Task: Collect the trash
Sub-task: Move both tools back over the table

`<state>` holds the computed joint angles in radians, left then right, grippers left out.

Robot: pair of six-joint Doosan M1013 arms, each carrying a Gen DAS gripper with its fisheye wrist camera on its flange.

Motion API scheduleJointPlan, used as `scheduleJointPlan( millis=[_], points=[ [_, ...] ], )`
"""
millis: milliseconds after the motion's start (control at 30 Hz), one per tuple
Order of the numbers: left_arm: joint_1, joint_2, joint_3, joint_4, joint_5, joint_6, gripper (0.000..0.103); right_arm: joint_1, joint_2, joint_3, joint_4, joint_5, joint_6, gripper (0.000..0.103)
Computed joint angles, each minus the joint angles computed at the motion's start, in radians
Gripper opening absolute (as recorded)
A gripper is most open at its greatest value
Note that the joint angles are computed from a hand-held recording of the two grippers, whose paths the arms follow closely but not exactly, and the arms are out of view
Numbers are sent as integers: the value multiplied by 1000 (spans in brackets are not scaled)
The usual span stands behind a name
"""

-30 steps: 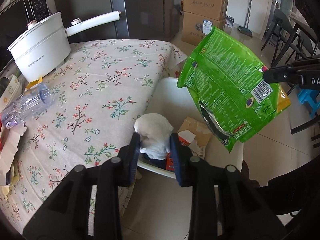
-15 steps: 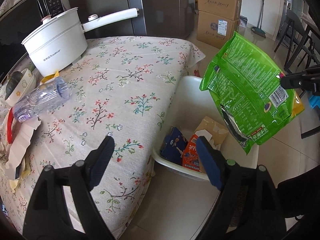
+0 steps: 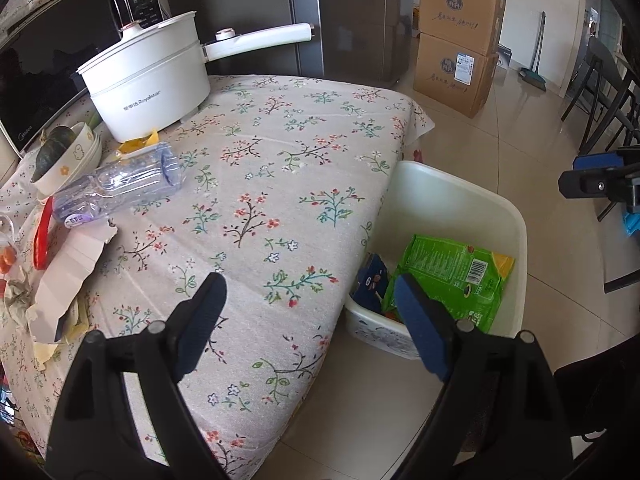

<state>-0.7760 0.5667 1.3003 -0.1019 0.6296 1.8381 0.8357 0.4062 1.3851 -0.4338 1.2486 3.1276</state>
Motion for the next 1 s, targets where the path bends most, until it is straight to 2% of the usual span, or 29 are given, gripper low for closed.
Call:
scheduleJointPlan(
  millis=[200, 333, 633, 900, 1000],
  points=[
    [23, -10, 2, 51, -6, -76, 94, -1, 32, -54, -16, 22, -50, 75],
    [43, -18, 2, 116, 3, -144, 94, -4, 59, -96, -25, 25, -83, 78],
    [128, -37, 8, 210, 21, -336, 94, -24, 154, -248, -9, 10, -204, 80],
    [203, -26, -9, 231, 76, -451, 94, -32, 262, -417, 14, 11, -300, 83],
    [237, -12, -26, 165, 89, -480, 90, -40, 301, -476, 31, 14, -315, 83]
  ],
)
